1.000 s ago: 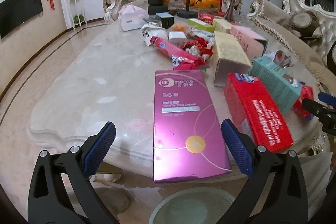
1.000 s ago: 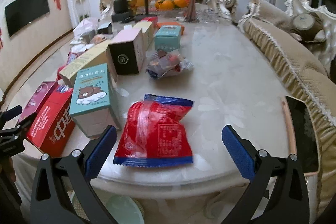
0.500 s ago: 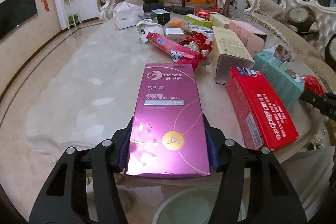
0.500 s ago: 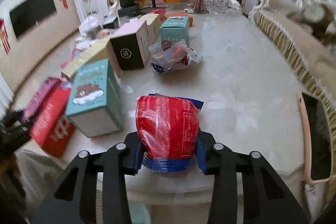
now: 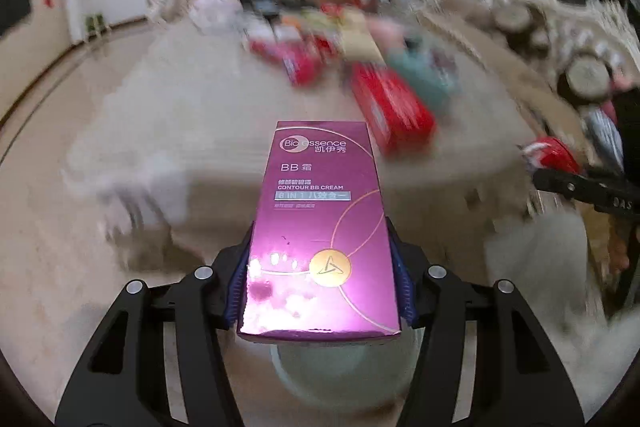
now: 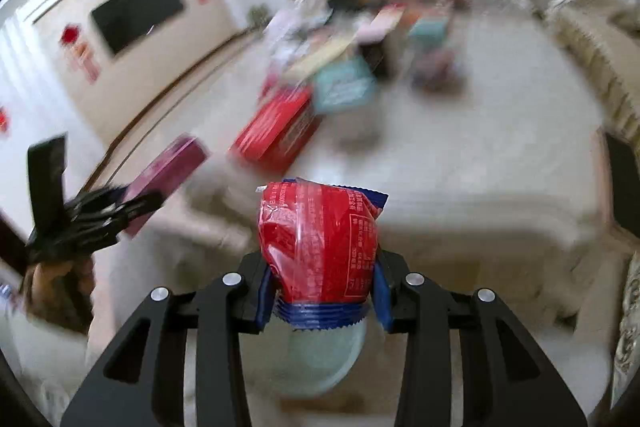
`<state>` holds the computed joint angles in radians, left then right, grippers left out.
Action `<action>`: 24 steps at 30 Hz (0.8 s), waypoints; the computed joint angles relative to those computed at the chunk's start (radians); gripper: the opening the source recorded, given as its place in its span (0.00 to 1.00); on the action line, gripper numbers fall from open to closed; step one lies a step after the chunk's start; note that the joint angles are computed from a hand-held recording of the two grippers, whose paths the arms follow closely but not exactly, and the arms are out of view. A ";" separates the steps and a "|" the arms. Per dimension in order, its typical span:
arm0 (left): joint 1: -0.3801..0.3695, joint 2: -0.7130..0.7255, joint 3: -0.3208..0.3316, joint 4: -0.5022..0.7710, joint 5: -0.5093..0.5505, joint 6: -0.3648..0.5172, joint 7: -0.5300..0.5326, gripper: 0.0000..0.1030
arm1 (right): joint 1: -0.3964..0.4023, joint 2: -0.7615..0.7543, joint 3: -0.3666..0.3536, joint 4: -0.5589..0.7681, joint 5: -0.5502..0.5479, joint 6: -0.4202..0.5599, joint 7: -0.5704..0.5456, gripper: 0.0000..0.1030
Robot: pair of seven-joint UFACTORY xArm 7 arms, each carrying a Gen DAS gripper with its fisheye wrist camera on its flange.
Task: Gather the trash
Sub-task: 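Carry both items to the wastebasket and open both tools to drop them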
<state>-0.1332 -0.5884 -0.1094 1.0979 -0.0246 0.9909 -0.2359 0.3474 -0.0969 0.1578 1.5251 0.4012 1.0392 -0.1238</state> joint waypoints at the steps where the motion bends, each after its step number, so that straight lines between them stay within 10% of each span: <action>1: -0.013 -0.008 0.002 -0.011 -0.017 0.037 0.004 0.55 | 0.005 0.004 0.004 -0.014 0.000 0.021 0.000 0.36; 11: -0.069 0.199 0.052 -0.086 -0.203 0.185 0.041 0.55 | 0.084 0.324 0.064 0.100 -0.118 0.221 0.017 0.37; 14: -0.057 0.276 0.043 -0.066 -0.189 0.219 0.034 0.60 | 0.118 0.359 0.059 0.117 -0.219 0.201 0.042 0.61; 16: -0.050 0.275 0.029 -0.081 -0.169 0.193 0.011 0.79 | 0.118 0.340 0.063 0.077 -0.223 0.172 0.025 0.70; 24: -0.035 0.174 0.004 -0.132 -0.053 0.097 -0.060 0.91 | 0.079 0.282 0.045 0.062 -0.185 0.151 0.050 0.70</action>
